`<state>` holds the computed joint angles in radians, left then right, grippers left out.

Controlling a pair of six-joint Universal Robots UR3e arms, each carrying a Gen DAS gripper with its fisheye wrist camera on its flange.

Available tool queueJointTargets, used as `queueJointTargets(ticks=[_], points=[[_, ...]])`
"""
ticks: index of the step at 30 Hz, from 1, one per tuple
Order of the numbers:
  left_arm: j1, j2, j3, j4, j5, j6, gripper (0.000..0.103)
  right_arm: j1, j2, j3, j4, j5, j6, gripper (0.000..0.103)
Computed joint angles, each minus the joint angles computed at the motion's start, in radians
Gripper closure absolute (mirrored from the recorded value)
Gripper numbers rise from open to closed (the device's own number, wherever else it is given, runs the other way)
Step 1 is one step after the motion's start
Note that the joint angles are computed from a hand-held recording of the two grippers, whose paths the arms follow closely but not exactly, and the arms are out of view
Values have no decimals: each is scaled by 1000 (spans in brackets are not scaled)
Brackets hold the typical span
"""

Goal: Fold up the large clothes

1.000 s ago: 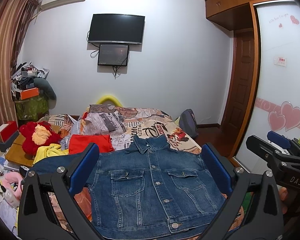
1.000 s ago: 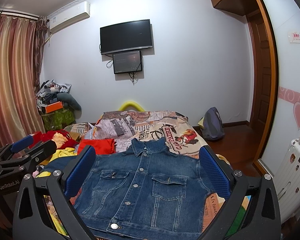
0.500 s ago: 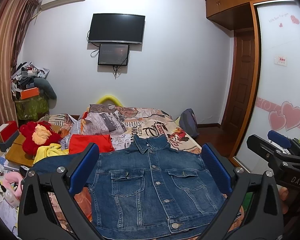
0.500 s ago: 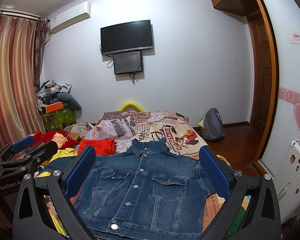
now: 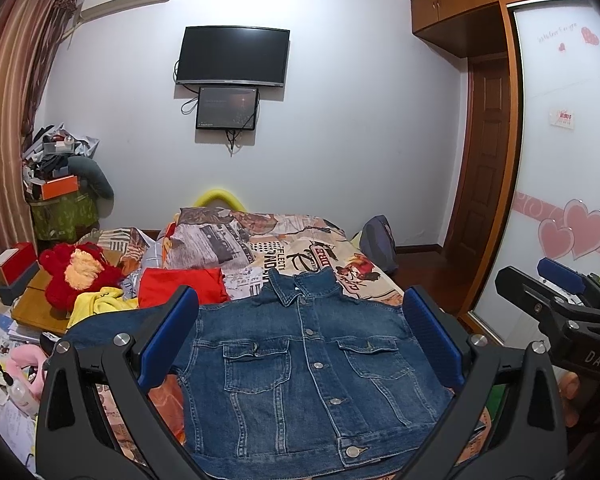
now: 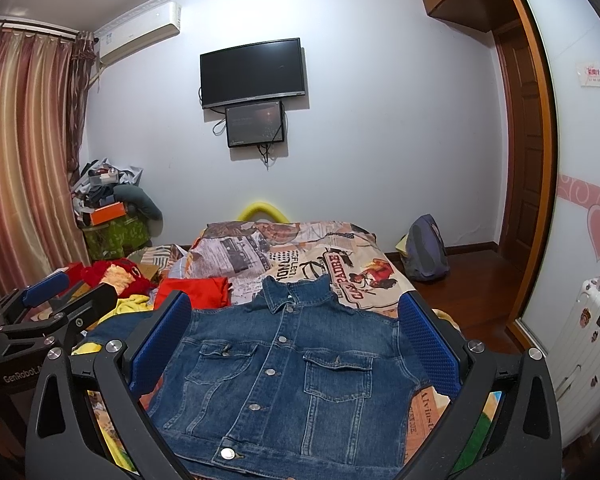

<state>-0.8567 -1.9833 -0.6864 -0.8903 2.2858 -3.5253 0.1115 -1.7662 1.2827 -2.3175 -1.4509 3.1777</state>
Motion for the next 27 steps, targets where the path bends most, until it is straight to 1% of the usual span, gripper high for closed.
queueJointTargets(ticks=[7, 14, 21, 23, 25, 27], points=[[21, 1, -5, -7, -12, -1, 0, -11, 11, -7, 11, 9, -1, 0], [77, 13, -47, 13, -13, 8, 0, -6, 73, -59, 25, -1, -22, 0], [228, 73, -156, 35, -94, -4, 0, -3, 169, -127, 14, 0, -15, 0], [281, 91, -197, 33, -109, -24, 0, -6, 208, -159, 24, 8, -15, 0], [338, 117, -266, 66, -122, -16, 0, -5, 249, -192, 35, 15, -16, 0], [387, 138, -325, 76, -118, -27, 0, 1, 293, -227, 48, 11, -16, 0]])
